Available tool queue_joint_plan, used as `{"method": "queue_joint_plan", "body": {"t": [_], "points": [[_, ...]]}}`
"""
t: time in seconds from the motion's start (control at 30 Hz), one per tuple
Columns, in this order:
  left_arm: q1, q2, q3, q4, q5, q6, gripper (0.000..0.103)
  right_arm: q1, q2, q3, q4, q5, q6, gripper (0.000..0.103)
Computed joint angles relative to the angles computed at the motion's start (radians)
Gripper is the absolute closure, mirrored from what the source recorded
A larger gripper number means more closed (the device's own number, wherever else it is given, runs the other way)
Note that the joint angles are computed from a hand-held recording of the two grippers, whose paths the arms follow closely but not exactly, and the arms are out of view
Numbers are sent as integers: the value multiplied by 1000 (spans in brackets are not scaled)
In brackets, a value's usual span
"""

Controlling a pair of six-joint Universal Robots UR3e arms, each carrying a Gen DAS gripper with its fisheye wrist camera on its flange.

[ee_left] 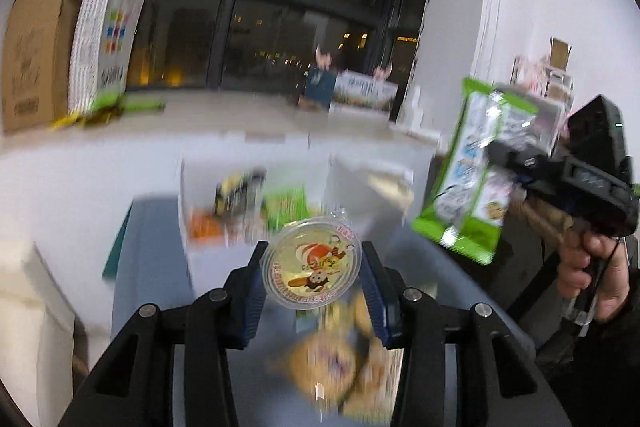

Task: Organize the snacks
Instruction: 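Place both snacks into the white box and open both tools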

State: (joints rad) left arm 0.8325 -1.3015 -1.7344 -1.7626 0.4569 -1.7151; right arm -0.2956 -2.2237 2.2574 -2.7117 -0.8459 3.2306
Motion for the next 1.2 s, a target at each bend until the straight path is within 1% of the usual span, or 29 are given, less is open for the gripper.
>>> {"method": "queue_joint_plan", "body": {"t": [0.03, 0.07, 0.1, 0.13, 0.17, 0.2, 0.23, 0.3, 0.37, 0.4, 0.47, 0.5, 0.53, 0.57, 0.6, 0.63, 0.67, 0.73, 0.8, 0.9, 1.0, 1.07, 1.1, 1.17, 1.2], "points": [[-58, -51, 31, 150, -15, -140, 55, 15, 81, -60, -29, -18, 14, 90], [-109, -98, 50, 301, -11, -263, 55, 34, 172, -137, -46, -44, 23, 90], [-174, -174, 94, 486, 13, -418, 55, 45, 255, -215, -41, -63, 28, 90], [-219, -234, 140, 587, 40, -517, 55, 56, 347, -304, -32, -83, 40, 90], [-266, -310, 210, 655, 70, -602, 55, 61, 432, -390, -3, -86, 46, 90], [-295, -363, 264, 690, 91, -650, 55, 66, 489, -451, 26, -87, 44, 90], [-337, -436, 338, 742, 130, -716, 55, 82, 559, -528, 57, -118, 35, 90], [-395, -538, 448, 800, 195, -799, 55, 134, 699, -697, 145, -223, -7, 90], [-438, -628, 544, 816, 250, -849, 55, 170, 811, -837, 229, -284, -50, 90], [-456, -664, 578, 826, 273, -869, 55, 181, 858, -899, 274, -306, -51, 90], [-493, -735, 660, 813, 351, -912, 53, 186, 928, -986, 337, -304, -44, 90], [-504, -763, 698, 793, 380, -929, 41, 192, 960, -1034, 379, -306, -51, 89], [-505, -777, 706, 792, 391, -942, 27, 197, 995, -1092, 432, -311, -51, 83], [-504, -783, 708, 794, 398, -950, 0, 205, 1022, -1136, 469, -324, -43, 49], [-495, -773, 683, 808, 384, -943, 0, 213, 1041, -1166, 490, -344, -34, 21], [-487, -757, 655, 819, 380, -935, 0, 222, 1040, -1161, 477, -377, -19, 1], [-481, -738, 627, 827, 387, -924, 0, 230, 1028, -1126, 426, -403, 1, 0], [-477, -717, 599, 846, 405, -913, 0, 240, 995, -1060, 365, -418, 11, 0], [-463, -695, 581, 838, 393, -900, 0, 250, 968, -1006, 324, -427, 0, 0], [-440, -650, 539, 843, 368, -892, 0, 268, 950, -991, 305, -461, -3, 0], [-409, -579, 482, 830, 326, -867, 0, 275, 920, -985, 297, -466, -11, 0], [-367, -487, 392, 815, 279, -818, 0, 271, 865, -923, 266, -451, -15, 0], [-345, -444, 352, 799, 253, -786, 0, 268, 852, -928, 274, -440, -14, 0], [-280, -330, 254, 730, 192, -690, 0, 261, 769, -836, 236, -414, -9, 0], [-240, -269, 209, 667, 155, -628, 0, 257, 714, -776, 210, -404, -8, 0]]}}
